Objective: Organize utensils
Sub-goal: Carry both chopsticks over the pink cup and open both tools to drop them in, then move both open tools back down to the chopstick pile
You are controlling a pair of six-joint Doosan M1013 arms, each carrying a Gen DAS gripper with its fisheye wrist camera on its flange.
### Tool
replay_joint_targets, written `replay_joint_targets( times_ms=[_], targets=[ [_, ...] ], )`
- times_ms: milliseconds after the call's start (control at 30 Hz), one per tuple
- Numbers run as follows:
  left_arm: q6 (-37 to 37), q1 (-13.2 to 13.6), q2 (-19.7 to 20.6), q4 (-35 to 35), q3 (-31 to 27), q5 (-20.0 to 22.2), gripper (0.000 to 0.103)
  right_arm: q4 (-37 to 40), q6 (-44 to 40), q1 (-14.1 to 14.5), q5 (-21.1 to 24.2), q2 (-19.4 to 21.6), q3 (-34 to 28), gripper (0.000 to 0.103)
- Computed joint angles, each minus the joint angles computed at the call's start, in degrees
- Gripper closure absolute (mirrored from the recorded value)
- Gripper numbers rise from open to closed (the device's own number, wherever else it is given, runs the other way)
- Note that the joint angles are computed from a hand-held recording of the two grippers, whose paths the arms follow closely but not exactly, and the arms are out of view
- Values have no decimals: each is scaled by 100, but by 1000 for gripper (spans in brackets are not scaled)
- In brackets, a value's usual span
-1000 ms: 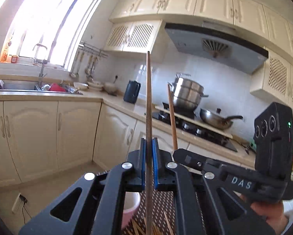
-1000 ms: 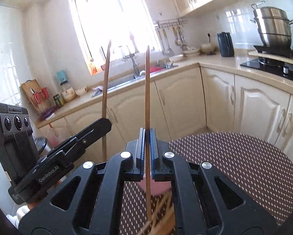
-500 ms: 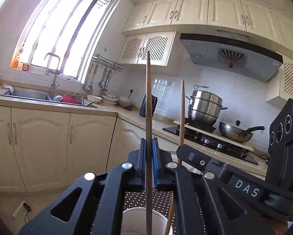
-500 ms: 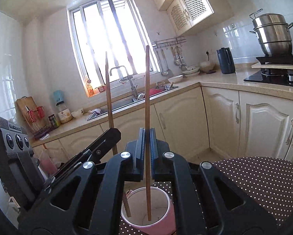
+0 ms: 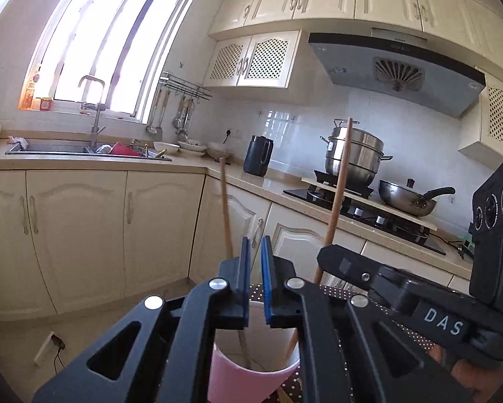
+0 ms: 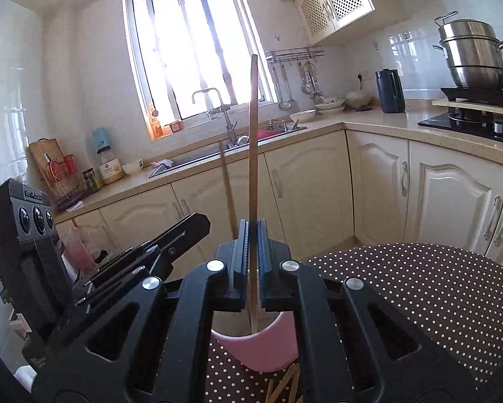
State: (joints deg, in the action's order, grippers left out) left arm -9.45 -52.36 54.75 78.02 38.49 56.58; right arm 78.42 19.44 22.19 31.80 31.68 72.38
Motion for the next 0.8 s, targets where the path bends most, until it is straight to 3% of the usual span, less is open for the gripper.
replay_joint_targets(
  times_ms=[167, 233, 267, 300, 333, 400, 567, 800],
  targets=[
    [290, -58, -64, -339, 18, 67, 95, -405, 254, 36, -144, -138, 195, 97],
    [377, -91, -89, -476, 17, 162, 80, -674, 527, 47, -227, -186, 232, 96],
    [393, -109, -100, -506, 19, 223, 67, -766, 646, 48, -272, -212, 262, 90],
    [381, -132, -121, -494, 46, 261, 64, -772, 687, 40, -285, -233, 286, 85],
    [383, -156, -143, -479, 72, 304, 64, -748, 691, 32, -292, -262, 322, 75],
    [449, -196, -163, -540, 60, 447, 60, -640, 621, 16, -364, -344, 430, 67],
    [537, -292, -237, -679, 107, 584, 52, -550, 521, -23, -410, -534, 634, 62],
    [949, -430, -198, -911, -80, 821, 50, -605, 504, -103, -444, -793, 946, 60]
  ],
)
